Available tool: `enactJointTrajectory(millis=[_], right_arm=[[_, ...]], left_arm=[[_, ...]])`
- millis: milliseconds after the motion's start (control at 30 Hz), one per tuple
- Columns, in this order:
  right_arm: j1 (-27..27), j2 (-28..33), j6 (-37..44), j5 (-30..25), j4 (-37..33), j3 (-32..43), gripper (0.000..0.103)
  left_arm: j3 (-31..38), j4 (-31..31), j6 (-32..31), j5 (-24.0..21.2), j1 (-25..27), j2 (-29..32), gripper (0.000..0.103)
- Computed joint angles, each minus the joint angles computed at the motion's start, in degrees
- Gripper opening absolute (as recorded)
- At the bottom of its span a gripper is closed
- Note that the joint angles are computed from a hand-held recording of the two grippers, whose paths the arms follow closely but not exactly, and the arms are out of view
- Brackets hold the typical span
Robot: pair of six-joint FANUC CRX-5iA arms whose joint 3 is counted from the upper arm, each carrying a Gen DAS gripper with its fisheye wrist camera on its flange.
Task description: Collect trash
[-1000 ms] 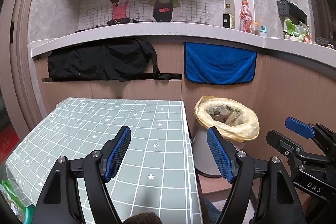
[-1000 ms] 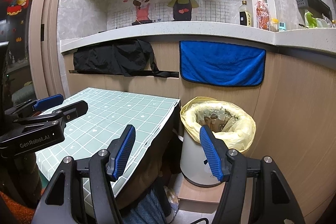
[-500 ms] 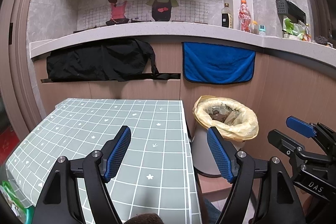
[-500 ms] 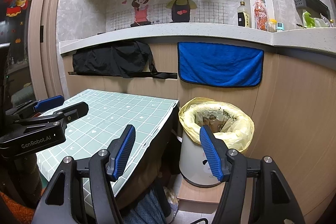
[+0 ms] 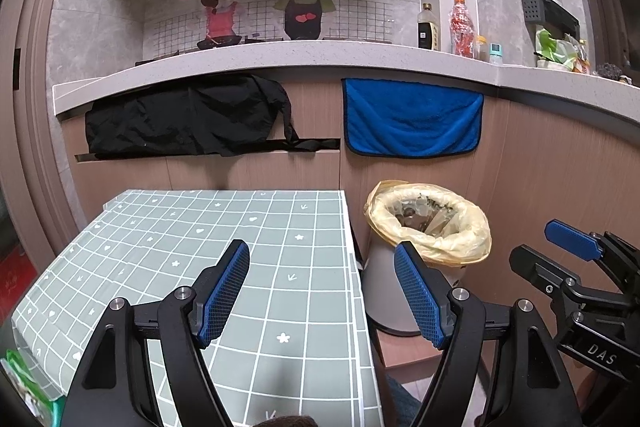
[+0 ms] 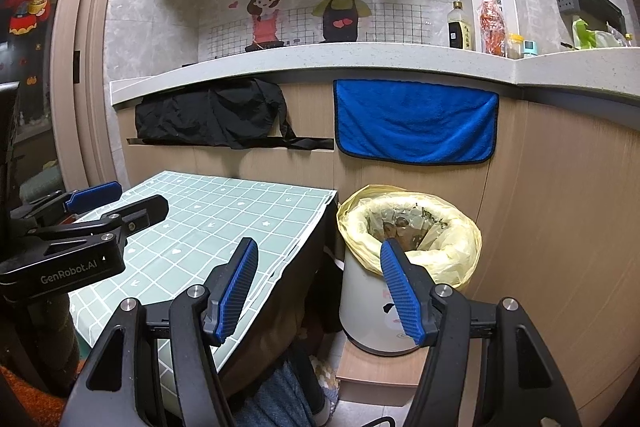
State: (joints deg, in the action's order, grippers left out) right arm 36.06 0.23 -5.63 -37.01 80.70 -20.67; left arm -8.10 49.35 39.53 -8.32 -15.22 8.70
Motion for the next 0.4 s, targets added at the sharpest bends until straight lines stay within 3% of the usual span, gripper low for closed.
enactJointTrajectory(millis=[400], right_arm=[[0.5,0.5,0.0,-0.2,-1.4,0.2,0.061]], left_arm=[[3.4,-8.2,8.4,-3.9,2.0,1.4,0.075]])
